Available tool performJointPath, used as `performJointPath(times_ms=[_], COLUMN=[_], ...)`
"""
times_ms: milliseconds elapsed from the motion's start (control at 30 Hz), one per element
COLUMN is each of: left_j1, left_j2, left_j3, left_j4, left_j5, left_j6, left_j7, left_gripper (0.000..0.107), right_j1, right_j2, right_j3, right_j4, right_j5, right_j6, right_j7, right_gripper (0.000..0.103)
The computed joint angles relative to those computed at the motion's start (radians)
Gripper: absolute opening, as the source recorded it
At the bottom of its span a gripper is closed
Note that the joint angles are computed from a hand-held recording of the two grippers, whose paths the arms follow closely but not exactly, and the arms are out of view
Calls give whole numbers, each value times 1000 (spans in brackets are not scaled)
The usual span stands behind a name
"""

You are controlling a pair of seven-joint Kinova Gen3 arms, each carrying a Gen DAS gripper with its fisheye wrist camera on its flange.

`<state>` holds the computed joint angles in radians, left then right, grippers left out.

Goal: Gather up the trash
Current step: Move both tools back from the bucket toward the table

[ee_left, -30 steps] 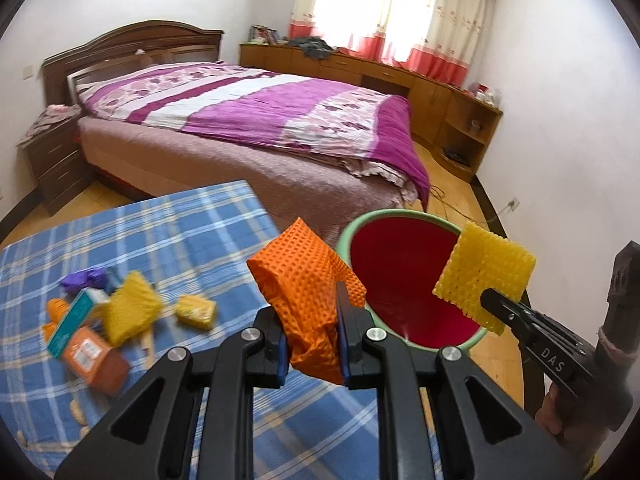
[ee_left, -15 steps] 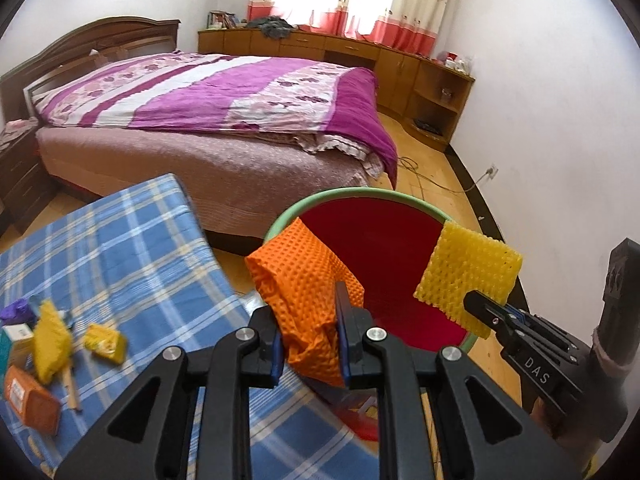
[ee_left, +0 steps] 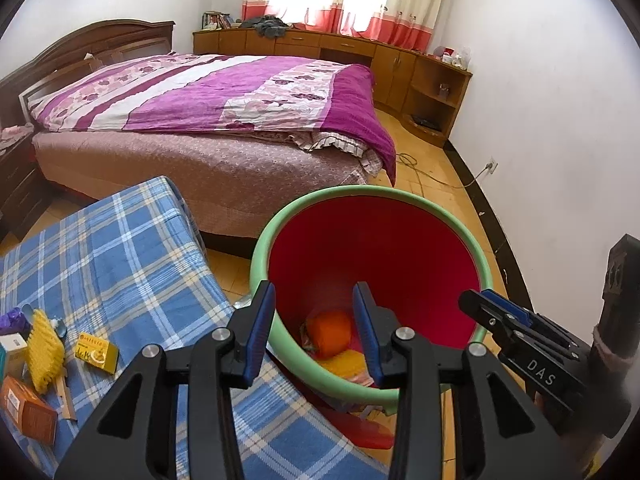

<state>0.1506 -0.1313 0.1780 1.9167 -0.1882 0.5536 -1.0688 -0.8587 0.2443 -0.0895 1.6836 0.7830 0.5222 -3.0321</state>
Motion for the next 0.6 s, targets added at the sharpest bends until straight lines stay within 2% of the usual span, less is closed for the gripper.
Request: performJointPath(times_ms=[433,600], left_j1=[-48,-91], left_j2=[-108,-162], left_j3=[-8,-8], left_j4=[54,83], left_j5=[41,46], left_j6=[41,66], left_j7=[10,31], left_gripper=[41,47], right_j1=[-25,-39], right_j2=[-25,-29], right_j3=[-32,-48], right_j4=[-9,-16], right_j5=[48,60], right_j6=[34,53], right_j7=[-44,-54], right_gripper=[56,65])
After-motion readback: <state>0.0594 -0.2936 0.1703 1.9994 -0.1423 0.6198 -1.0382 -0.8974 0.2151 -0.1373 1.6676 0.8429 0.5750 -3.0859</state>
